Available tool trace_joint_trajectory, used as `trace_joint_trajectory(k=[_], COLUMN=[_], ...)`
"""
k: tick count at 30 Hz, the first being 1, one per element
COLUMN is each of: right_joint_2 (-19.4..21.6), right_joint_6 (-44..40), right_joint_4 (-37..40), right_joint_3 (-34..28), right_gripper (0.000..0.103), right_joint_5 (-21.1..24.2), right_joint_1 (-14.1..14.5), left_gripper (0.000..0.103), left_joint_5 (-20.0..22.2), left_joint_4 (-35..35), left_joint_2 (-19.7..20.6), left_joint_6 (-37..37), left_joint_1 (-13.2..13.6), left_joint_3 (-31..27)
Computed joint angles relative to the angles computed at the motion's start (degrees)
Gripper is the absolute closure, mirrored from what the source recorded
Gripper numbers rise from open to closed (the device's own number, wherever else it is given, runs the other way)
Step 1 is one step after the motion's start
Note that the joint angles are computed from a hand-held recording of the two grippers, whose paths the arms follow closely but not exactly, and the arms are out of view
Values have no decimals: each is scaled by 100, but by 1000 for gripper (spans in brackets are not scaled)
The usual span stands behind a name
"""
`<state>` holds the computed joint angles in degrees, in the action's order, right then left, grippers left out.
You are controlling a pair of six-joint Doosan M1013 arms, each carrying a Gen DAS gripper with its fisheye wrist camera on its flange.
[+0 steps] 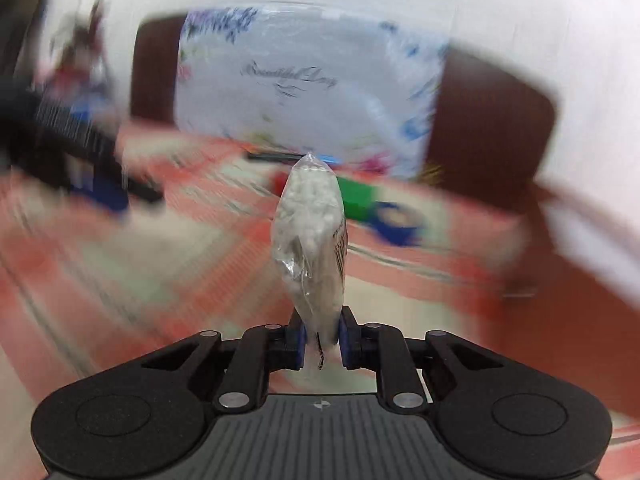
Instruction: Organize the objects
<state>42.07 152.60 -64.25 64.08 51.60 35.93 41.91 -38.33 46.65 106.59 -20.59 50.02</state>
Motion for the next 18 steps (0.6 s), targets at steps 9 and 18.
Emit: trace_joint_trajectory(k=[9, 18], right_joint_2=[-810, -768], right_joint_6=[1318, 2278], right_joint_4=[154, -396], right_joint_3=[1315, 1322], right_gripper=[38, 28], right_joint_5=[-322, -1335], right_joint_1=[148, -7], left_gripper=[43, 36], left_joint_5=[448, 1102], left_joint_4=[-177, 462], left_joint_2=[-174, -26], left_joint_6=[716, 86], left_joint_1=[-348, -466], left_joint_3=[158, -130])
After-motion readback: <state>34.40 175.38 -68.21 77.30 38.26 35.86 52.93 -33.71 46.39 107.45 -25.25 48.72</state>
